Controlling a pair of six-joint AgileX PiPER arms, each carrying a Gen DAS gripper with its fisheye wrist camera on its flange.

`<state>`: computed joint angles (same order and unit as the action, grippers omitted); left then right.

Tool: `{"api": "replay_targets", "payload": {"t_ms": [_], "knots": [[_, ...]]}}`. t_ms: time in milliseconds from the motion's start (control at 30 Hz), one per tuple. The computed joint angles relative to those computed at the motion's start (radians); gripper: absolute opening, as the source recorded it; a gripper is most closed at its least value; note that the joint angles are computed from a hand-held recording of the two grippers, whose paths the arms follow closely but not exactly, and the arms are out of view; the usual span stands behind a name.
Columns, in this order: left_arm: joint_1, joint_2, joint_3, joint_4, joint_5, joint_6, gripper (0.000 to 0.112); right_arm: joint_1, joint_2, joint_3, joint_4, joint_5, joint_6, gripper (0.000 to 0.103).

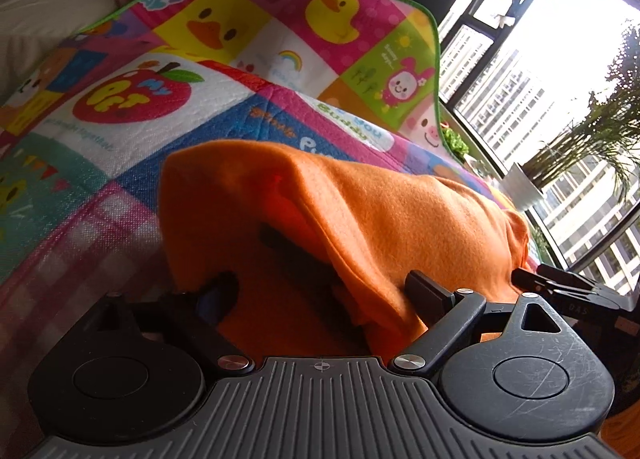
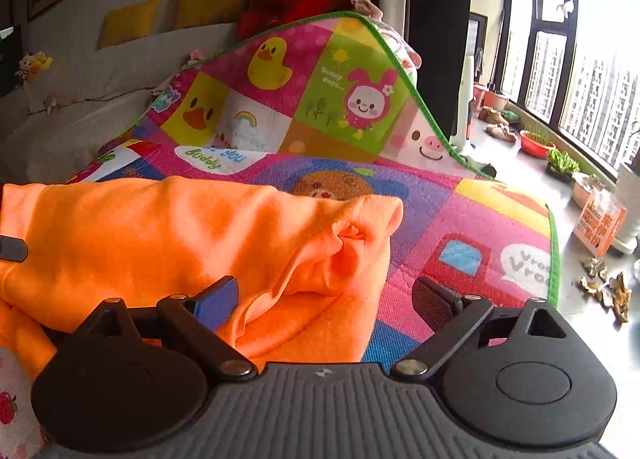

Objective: Fold clothes

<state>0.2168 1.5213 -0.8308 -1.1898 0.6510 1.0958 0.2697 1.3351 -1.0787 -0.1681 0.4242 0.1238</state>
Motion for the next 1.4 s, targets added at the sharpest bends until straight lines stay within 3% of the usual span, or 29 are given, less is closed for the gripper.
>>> {"api": "replay_targets", "payload": {"t_ms": [100,233,333,400,433,533,633,733,900,1000,1100,1233,1400], "knots": [[0.014,-0.035,0.029,0.013,-0.007,0.020,0.094,0.071,-0.060,-0.003,-0.117,-0.037,0.052,0.094],[0.010,-0.059,0.044,0.034,-0.023,0.016,0.094,0.152,-0.017,-0.074,-0.014,-0.027,-0.088,0.094],[0.019,-0.071,0.052,0.045,-0.018,0.006,0.094,0.186,0.068,-0.115,0.034,0.025,-0.126,0.094],[0.029,-0.089,0.058,0.055,-0.010,0.003,0.094,0.180,0.133,-0.154,0.164,0.125,-0.224,0.094],[0.034,-0.101,0.062,0.059,-0.008,0.002,0.094,0.181,0.147,-0.135,0.191,0.136,-0.227,0.094],[0.063,-0.159,0.065,0.020,0.019,0.039,0.094,0.224,0.083,0.008,0.112,0.031,-0.149,0.095],[0.100,-0.221,0.059,-0.058,0.061,0.097,0.094,0.209,0.055,0.018,0.177,0.054,-0.201,0.095],[0.088,-0.248,0.025,-0.130,0.086,0.129,0.094,0.222,0.037,0.043,0.143,0.038,-0.172,0.095],[-0.035,-0.129,-0.041,-0.148,0.081,0.088,0.094,0.184,0.008,0.040,0.261,0.061,-0.302,0.095],[-0.098,-0.034,-0.053,-0.085,0.011,0.034,0.094,0.126,-0.037,0.019,0.359,0.070,-0.417,0.096],[-0.108,0.022,-0.028,-0.096,-0.036,0.071,0.094,0.101,-0.042,0.002,0.202,0.004,-0.268,0.100],[-0.101,0.018,-0.011,-0.118,-0.037,0.116,0.094,0.088,0.038,-0.020,-0.005,-0.003,-0.045,0.100],[-0.083,0.004,0.001,-0.095,-0.024,0.109,0.094,0.082,0.080,0.023,0.028,0.005,-0.061,0.100]]}}
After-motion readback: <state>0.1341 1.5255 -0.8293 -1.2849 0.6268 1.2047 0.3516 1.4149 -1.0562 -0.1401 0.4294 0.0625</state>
